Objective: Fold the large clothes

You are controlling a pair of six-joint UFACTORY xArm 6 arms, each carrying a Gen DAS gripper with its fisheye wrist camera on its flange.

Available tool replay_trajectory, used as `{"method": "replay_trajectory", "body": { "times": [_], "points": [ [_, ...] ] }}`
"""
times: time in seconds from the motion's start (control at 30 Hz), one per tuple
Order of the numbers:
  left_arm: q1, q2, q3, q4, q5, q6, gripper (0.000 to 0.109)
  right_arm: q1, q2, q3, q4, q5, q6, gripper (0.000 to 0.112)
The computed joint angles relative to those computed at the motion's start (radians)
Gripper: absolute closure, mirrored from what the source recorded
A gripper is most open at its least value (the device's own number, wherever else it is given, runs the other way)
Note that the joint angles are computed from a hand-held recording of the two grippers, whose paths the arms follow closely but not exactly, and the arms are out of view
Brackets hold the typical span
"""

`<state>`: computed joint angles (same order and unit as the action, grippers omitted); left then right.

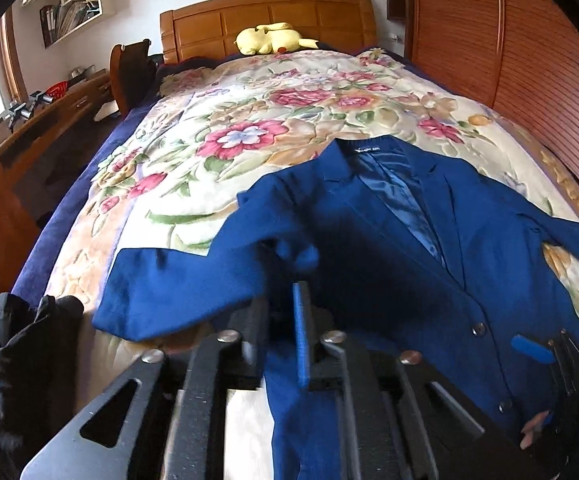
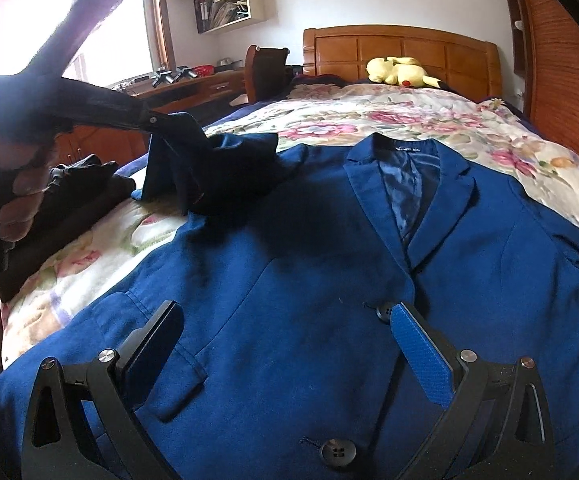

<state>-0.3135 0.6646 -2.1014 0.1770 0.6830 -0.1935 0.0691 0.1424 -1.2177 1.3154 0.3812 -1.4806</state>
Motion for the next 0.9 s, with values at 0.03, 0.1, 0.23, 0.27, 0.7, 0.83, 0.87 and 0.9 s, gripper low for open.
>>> {"method": "replay_trajectory", "body": {
  "times": [0.03, 0.1, 0.23, 0.27, 0.7, 0.83, 0.87, 0.9],
  "points": [
    [0.0, -0.021, 0.034, 0.009, -0.021, -0.008, 0.085, 0.002, 0.001, -0.001, -0.005, -0.002, 0.005, 0.01],
    [0.003, -0.078, 0.122, 0.022, -0.073, -0.015, 0.074, 0.006, 0.003, -0.001, -0.01, -0.006, 0.008, 0.01],
    [0.016, -0.128, 0.2, 0.021, -0.105, -0.01, 0.072, 0.008, 0.004, 0.002, -0.031, -0.011, 0.021, 0.01],
    [0.022, -0.127, 0.203, 0.03, -0.102, -0.012, 0.071, 0.008, 0.001, 0.004, -0.035, -0.012, 0.022, 0.01],
    [0.135, 0.116, 0.012, 0.055, 0.024, -0.073, 0.067, 0.015, 0.004, 0.006, -0.08, -0.023, 0.04, 0.01],
    [0.163, 0.187, -0.061, 0.052, 0.053, -0.101, 0.067, 0.01, 0.008, 0.001, -0.102, -0.013, 0.054, 0.01],
    [0.167, 0.202, -0.08, 0.062, 0.06, -0.111, 0.067, 0.009, 0.008, 0.0, -0.105, -0.01, 0.057, 0.01],
    [0.171, 0.215, -0.094, 0.069, 0.064, -0.12, 0.067, 0.006, 0.008, -0.001, -0.107, -0.006, 0.06, 0.01]
  ]
}}
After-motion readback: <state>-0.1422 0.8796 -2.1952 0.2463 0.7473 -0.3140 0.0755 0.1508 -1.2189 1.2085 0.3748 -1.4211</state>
